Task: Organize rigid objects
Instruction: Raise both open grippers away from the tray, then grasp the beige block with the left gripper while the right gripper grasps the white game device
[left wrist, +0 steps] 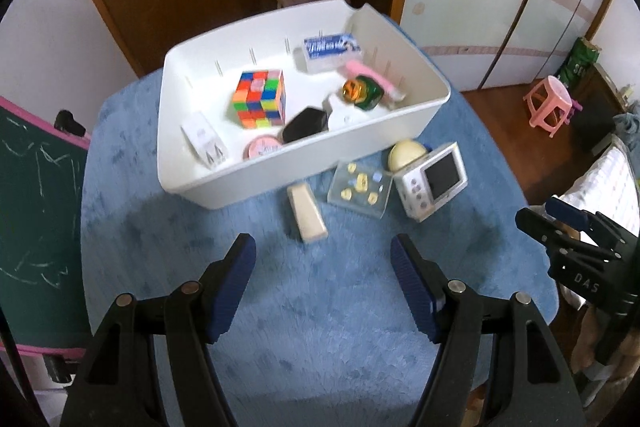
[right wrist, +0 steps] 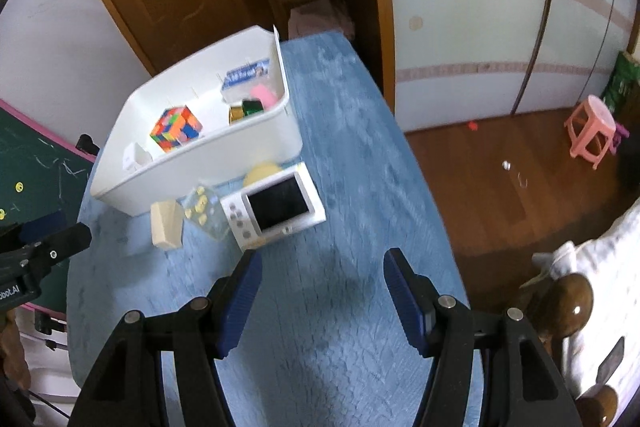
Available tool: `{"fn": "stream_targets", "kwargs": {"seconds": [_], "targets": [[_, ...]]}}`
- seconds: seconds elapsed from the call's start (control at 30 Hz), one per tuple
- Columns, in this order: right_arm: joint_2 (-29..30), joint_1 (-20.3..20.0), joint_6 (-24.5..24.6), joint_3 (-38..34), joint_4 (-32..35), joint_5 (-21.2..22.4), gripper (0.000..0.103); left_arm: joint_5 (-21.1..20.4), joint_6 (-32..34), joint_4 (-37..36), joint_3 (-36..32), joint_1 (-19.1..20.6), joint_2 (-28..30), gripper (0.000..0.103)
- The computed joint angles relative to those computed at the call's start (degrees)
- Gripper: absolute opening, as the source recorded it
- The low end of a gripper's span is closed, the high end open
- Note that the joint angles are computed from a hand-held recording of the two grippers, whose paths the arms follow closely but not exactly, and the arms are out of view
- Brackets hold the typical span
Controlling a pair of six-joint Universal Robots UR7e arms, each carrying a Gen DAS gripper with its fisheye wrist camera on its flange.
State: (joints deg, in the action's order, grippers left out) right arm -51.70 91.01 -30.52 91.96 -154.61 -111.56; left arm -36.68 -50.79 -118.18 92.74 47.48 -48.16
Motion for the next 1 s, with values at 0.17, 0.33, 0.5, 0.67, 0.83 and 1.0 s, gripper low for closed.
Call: {"fn": "stream_targets", "kwargs": {"seconds": [0.17,0.33,0.5,0.67,0.83,1.0], "targets": [[0.40,-0.85,1.95,-0.33,2.84,1.42,0.064,-1.61,-0.95,-1.40,0.67,1.66,0.30,0.073],[1.36,-1.52,7.13,-2.08,7.90,4.96,0.064,-2.59,-0.24,-4.92,0.86,3.45,1.02,0.073],[3.09,-2.60,13.98,-4.71,12.92,8.62,0.068,-4.04,0.25,-9.48,0.72,5.84,2.03,0.073],[5.75,-3.86,21.61,-8.34,17.09,11.94,0.068,-4.45,-1.11,-10.00,-0.37,7.72,3.17,0.073],[8.19,-4.60,28.96,-11.50,19.59,14.96,0.068,-4.84,-0.85,-11.01,-1.15,8.93,4.29,0.072],[10.64,-4.78,35.59,-14.54,21.32,17.06,0.068,-5.47,-0.12,-12.09,-1.58,9.76,4.84,0.072]]}}
